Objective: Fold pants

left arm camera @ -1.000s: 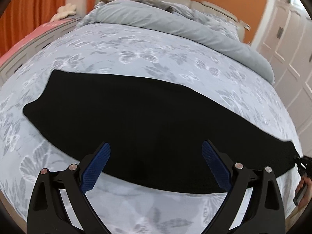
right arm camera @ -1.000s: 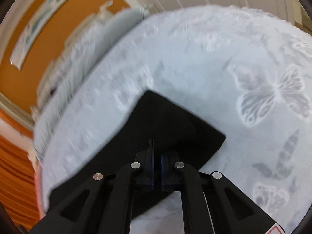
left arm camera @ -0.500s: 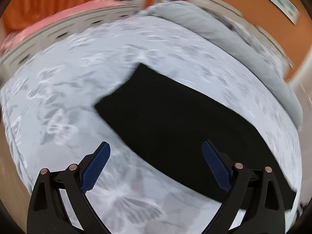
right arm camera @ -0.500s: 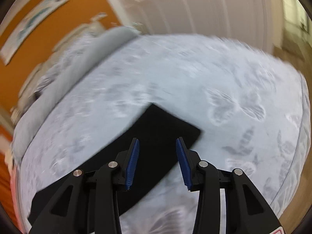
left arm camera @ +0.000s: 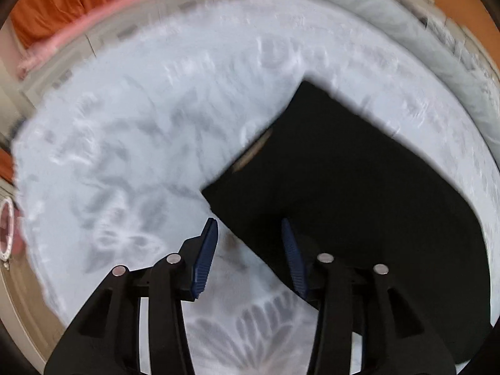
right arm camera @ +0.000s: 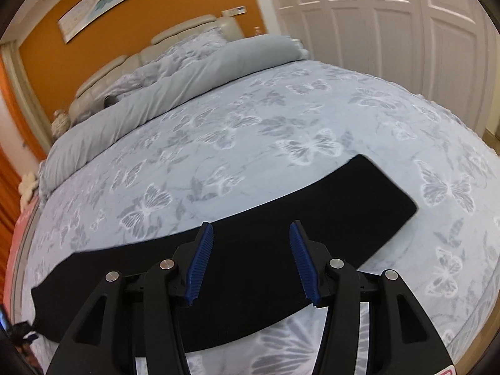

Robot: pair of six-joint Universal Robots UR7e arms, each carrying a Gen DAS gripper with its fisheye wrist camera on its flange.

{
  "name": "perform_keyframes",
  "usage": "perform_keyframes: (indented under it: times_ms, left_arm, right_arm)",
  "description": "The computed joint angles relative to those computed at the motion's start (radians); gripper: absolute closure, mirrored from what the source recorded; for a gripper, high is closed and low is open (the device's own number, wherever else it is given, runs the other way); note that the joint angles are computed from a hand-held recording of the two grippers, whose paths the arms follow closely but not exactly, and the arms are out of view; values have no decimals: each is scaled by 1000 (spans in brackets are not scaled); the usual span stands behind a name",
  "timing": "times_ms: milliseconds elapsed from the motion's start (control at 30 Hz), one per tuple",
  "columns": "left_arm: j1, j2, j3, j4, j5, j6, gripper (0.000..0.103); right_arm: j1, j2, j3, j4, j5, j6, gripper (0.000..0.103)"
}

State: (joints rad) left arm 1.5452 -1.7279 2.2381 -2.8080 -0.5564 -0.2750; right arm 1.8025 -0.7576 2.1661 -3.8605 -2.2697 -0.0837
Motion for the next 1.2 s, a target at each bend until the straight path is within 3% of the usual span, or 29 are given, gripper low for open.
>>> perform_keyframes:
  times_ms: [67, 100, 133, 200, 367, 433, 600, 633, 700, 867, 933, 967, 1033, 1100, 1133, 1200]
  left_arm:
    - [-123, -38, 84, -158, 99, 102, 42]
    - [-183, -42, 123, -242, 151, 147, 17]
    - [-235, -39, 161, -340, 187, 200, 7]
    - [-353, -46, 238, -411, 219, 246, 7]
    - [-493, -48, 319, -246, 137, 115, 7]
    - [-541, 4, 343, -233, 126, 92, 7]
    - [-587, 215, 355, -391, 148, 153, 7]
    - [-594, 232, 357, -402, 152, 155, 7]
    - [-598, 274, 363, -426, 161, 162, 7]
    - [-568, 324, 347, -423, 149, 175, 7]
    - [-561, 339, 341, -424, 147, 178, 7]
    - [-558, 344, 341, -428, 148, 180, 7]
    - [-557, 343, 340, -415, 145, 171, 7]
    - [-560, 328, 342, -398, 135, 161, 7]
    - [-562, 323, 344, -399, 133, 163, 7]
    - [-571, 328, 350, -422, 143, 172, 7]
  right_arm:
    - [-17, -22, 13, -34, -26, 8, 42]
    - [-32, -39, 24, -59, -46, 18, 40]
    - [-52, -55, 35, -73, -56, 29, 40]
    - [-101, -101, 64, -72, -55, 56, 40]
    - [-233, -180, 125, -62, -38, 34, 40]
    - [-268, -185, 131, -44, -3, 7, 40]
    - [-303, -142, 86, -15, 42, -103, 41]
    - [-303, -122, 62, 6, 29, -135, 53]
    - [-306, -101, 23, 85, 4, -166, 88]
    - [-291, -112, 4, 2, -4, -202, 92]
    - [-338, -104, 6, 63, 27, -171, 89]
    - [-338, -99, 11, 31, 34, -189, 88]
    - [-303, -96, -4, 41, -32, -203, 60]
    - [-291, -104, 12, -2, -15, -198, 39]
    - [-288, -105, 26, -43, -5, -196, 32]
    - [-290, -114, 31, -21, -14, -167, 31]
